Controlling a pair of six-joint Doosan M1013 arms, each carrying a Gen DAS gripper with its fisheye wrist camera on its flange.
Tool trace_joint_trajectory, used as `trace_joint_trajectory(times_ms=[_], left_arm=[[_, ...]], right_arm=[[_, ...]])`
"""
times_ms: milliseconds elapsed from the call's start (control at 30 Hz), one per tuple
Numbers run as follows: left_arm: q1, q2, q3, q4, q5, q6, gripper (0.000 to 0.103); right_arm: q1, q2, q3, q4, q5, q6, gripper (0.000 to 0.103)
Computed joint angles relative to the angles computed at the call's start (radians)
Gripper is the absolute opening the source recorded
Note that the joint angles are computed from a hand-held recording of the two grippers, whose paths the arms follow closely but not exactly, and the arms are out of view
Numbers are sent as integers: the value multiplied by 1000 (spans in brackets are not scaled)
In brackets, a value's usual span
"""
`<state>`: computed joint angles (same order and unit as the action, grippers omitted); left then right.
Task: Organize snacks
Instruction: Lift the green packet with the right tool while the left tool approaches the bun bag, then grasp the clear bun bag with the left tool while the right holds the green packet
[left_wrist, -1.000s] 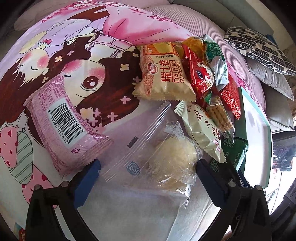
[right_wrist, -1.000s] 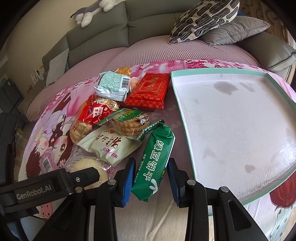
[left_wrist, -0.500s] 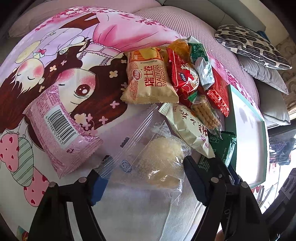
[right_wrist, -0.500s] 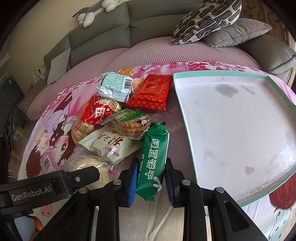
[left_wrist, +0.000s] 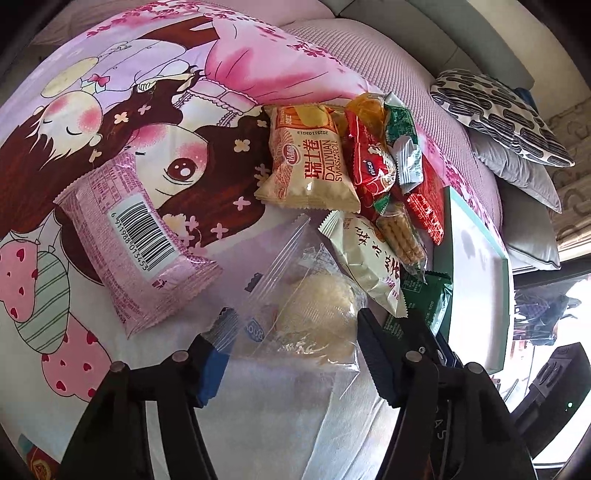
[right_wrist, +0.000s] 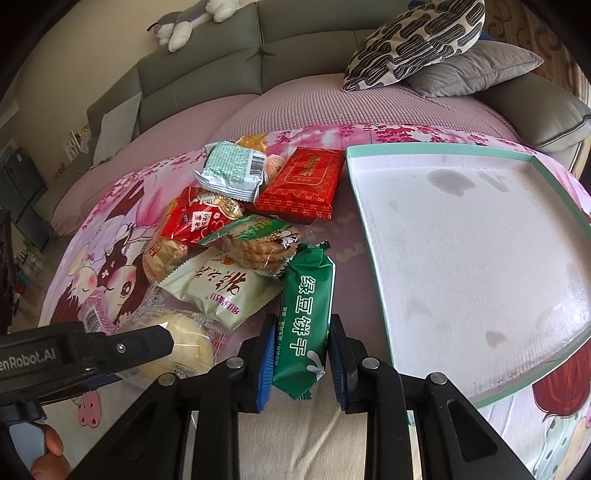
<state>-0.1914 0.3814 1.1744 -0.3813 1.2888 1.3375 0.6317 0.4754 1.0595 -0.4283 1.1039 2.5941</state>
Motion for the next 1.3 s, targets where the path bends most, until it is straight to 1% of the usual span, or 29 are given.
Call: trace_joint_trajectory(times_ms=[100, 200, 333, 400, 567, 733, 833, 1000, 1067, 1167, 1267, 1300], left_arm=[[21, -7, 10, -41, 1, 5, 64], [33, -17, 20, -63, -16, 22, 62], [31, -24, 26, -34, -28, 51, 62], [22, -27, 23, 0, -30, 72, 62], [-30, -36, 12, 153, -56, 125, 65], [-65, -40, 10, 294, -67, 136, 73], [-74, -48, 17, 335, -84, 150, 73], [-117, -69, 45, 458, -137, 182, 73], [-122, -78, 57, 473, -149, 210, 73], [-125, -83, 61, 460, -150, 245, 73], [-128, -86, 69, 462, -176, 271, 81], [-128, -86, 69, 454, -180, 278, 87]], right_arm=[[0, 1, -1, 1, 2, -1, 28], [-1, 1, -2, 2, 1, -1, 28], [-4, -3, 3, 11, -6, 3, 28], [-5, -6, 7, 12, -10, 6, 28], [-1, -10, 8, 16, -4, -5, 26], [9, -14, 7, 26, 17, -27, 26], [14, -24, 19, 35, 21, -31, 26], [16, -36, 33, 55, 28, -31, 26], [17, -39, 37, 62, 31, -35, 26], [17, -43, 40, 68, 35, -35, 26], [15, -45, 42, 72, 35, -34, 26], [15, -44, 41, 73, 36, -35, 26]])
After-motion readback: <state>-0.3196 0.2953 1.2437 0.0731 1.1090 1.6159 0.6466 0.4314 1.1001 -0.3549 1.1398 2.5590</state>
